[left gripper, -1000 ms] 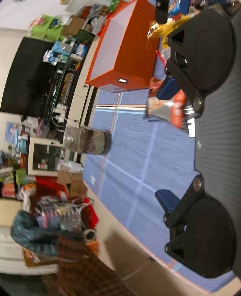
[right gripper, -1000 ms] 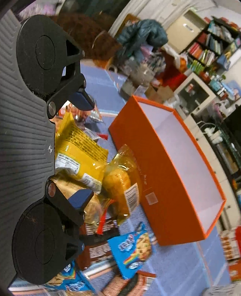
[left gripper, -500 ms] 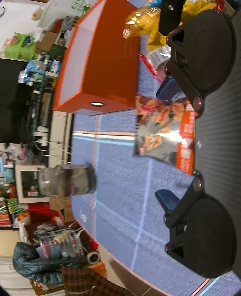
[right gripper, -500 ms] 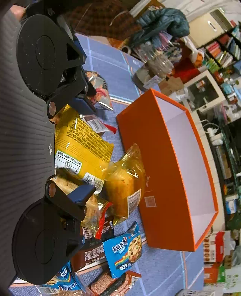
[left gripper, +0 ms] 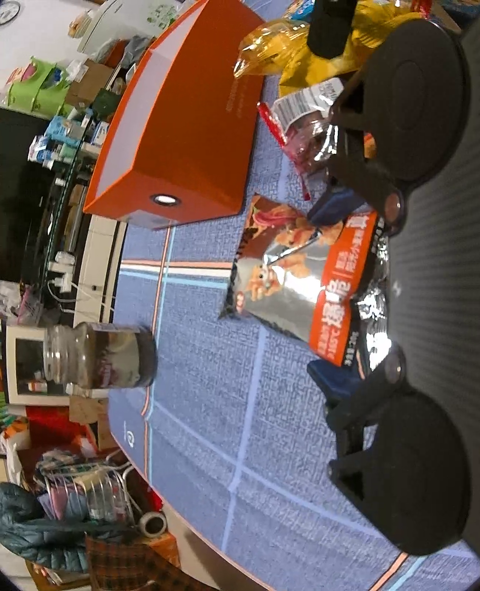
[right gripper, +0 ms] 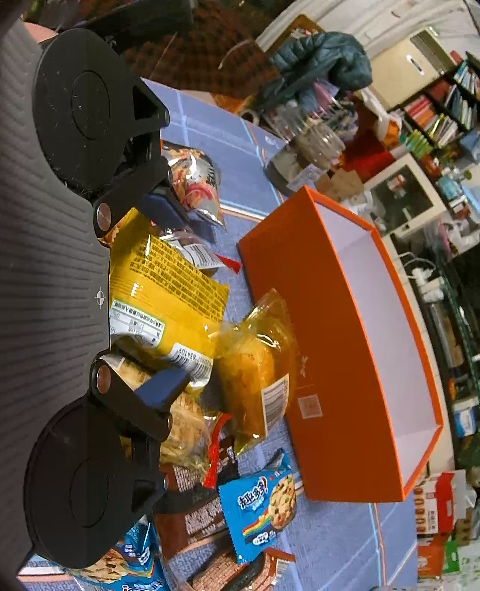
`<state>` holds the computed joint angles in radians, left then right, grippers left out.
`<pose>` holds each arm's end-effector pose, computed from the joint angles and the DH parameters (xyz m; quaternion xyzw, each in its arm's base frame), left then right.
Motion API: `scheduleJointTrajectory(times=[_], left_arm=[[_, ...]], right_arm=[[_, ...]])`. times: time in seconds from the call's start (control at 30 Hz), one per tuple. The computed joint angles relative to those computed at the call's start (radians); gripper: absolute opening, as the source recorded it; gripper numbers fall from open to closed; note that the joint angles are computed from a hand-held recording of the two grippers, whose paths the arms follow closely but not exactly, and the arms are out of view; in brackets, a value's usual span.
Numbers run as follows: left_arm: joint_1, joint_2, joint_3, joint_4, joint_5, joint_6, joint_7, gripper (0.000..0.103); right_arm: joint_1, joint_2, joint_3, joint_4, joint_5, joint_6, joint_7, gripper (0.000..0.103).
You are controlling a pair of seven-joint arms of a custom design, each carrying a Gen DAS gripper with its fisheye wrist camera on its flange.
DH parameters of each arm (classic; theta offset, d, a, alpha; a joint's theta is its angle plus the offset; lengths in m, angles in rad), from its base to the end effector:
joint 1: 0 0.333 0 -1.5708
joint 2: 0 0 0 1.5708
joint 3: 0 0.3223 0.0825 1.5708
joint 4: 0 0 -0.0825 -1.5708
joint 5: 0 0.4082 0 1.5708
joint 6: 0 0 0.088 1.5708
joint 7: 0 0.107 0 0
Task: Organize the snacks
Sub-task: 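Grasp the grey-orange chip bag with the left tool while the right tool grasps the yellow bread pack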
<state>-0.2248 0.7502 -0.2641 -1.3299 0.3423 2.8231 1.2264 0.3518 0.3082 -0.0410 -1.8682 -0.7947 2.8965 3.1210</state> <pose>0.7378 -0.3389 0.3803 -0.5549 0.7416 -0.3351 0.1727 0.6389 0.2522 0.4131 -0.4587 0.7965 -0.1761 0.3524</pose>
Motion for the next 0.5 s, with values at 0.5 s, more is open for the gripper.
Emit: scheduleJointTrajectory(times=[0.5], left_arm=[[0.042, -0.022, -0.038, -0.051, -0.025, 0.032, 0.067, 0.075]], right_arm=[[-0.02, 0.028, 0.043, 0.027, 0.129, -0.043, -0.195, 0.052]])
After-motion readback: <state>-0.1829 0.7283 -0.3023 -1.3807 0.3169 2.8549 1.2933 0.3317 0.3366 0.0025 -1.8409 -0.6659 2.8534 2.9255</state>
